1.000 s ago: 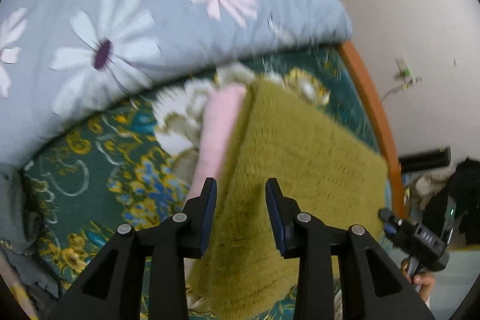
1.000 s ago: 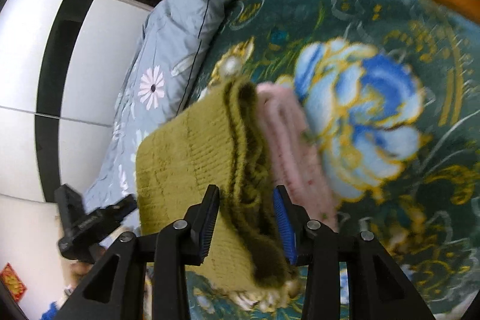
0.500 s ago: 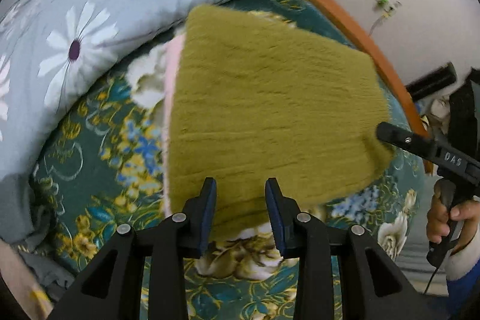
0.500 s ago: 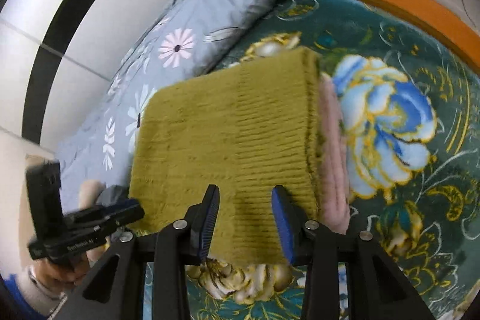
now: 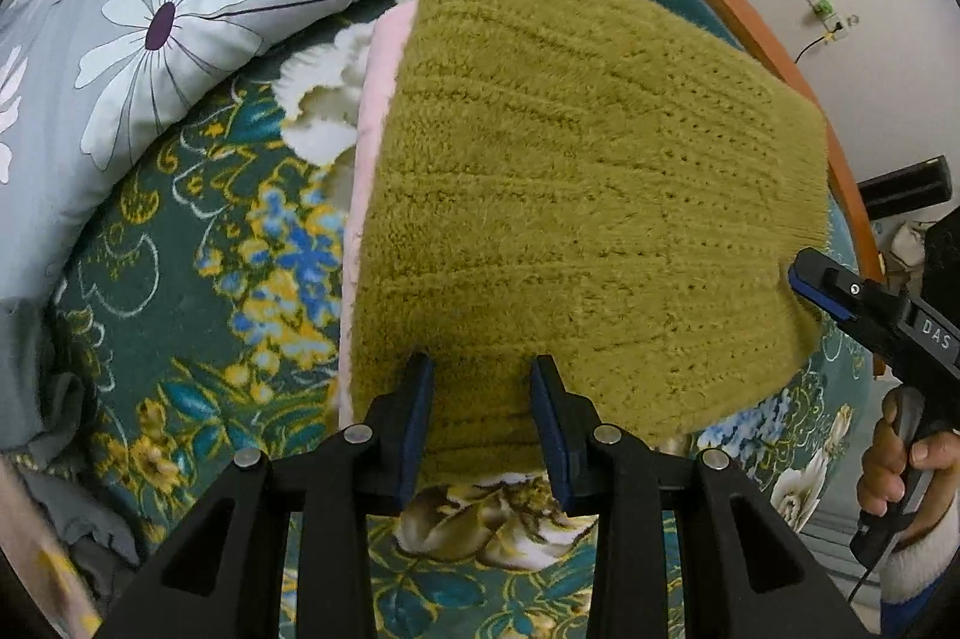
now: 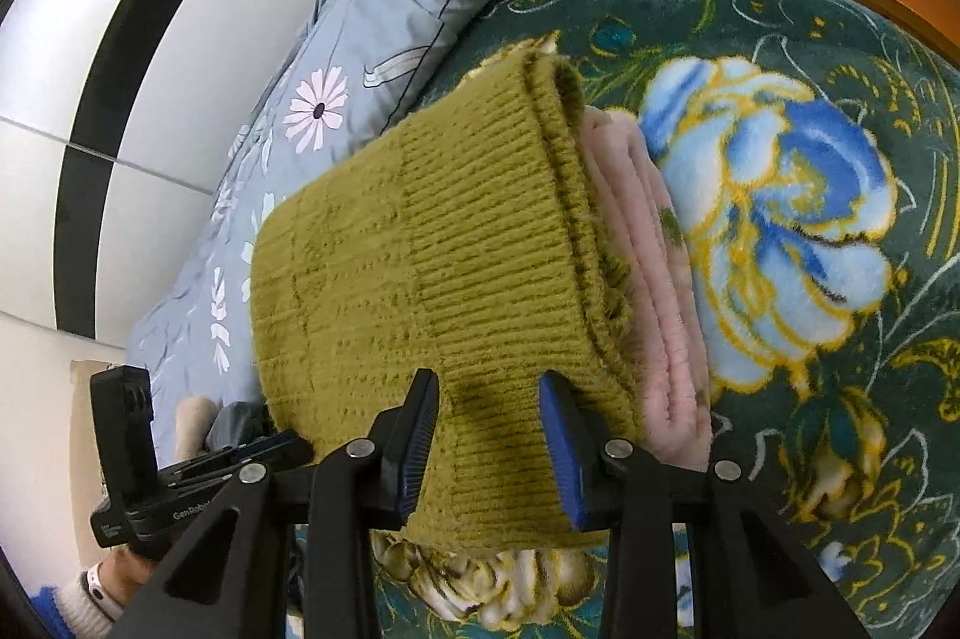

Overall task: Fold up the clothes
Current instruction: 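Lower the sweater onto the pink stack and open both grippers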

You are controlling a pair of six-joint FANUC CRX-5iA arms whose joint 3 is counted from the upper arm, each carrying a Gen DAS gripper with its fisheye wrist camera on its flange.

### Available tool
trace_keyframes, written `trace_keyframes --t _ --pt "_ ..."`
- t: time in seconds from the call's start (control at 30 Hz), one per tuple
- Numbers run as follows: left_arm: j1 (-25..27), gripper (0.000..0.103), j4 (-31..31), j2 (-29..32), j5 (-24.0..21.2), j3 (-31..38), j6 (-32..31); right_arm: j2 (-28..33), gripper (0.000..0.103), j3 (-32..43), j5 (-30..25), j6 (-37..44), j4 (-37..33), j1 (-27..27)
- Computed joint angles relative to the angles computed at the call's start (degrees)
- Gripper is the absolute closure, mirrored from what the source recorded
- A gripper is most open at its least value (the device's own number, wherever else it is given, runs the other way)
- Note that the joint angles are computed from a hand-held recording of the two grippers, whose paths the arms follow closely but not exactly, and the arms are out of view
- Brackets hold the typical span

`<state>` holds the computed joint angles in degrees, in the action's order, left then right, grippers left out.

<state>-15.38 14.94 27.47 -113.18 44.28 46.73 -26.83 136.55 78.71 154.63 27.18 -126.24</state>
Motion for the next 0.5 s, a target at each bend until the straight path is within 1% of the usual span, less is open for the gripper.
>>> trace_keyframes --t 0.1,0.17,0.23,0.33,0.43,0.47,0.5 --pt "-0.19 0.069 -0.49 -0.32 -0.25 1.24 0.69 -0.73 0.064 -2.52 1.74 -1.77 1.29 1.18" --pt "0.65 0.068 1.23 -0.65 -0.76 1.17 1.95 -1.86 0.063 -5.46 3.78 -3.45 3.38 2.98" --pt "1.49 0.068 3.08 -0.92 -1.38 1.14 3.05 -3.62 0.059 -8.59 5.63 -4.66 4.77 4.87" --pt "2.79 0.068 5.0 -2.06 -2.08 0.31 3.43 -6.33 0.058 -11.5 6.12 -3.92 1.56 5.52" --pt "3.45 0.067 4.91 -4.08 -2.62 -2.54 4.27 -8.51 0.058 -12.95 5.48 -3.27 -2.28 5.4" --pt "3.65 0.063 4.59 -4.84 -2.8 -3.65 4.67 -9.32 0.058 -13.65 5.45 -3.04 -3.33 5.4" --pt "3.89 0.055 3.17 -6.09 -2.96 -5.32 5.04 -10.1 0.058 -14.46 5.56 -2.86 -4.06 5.46"
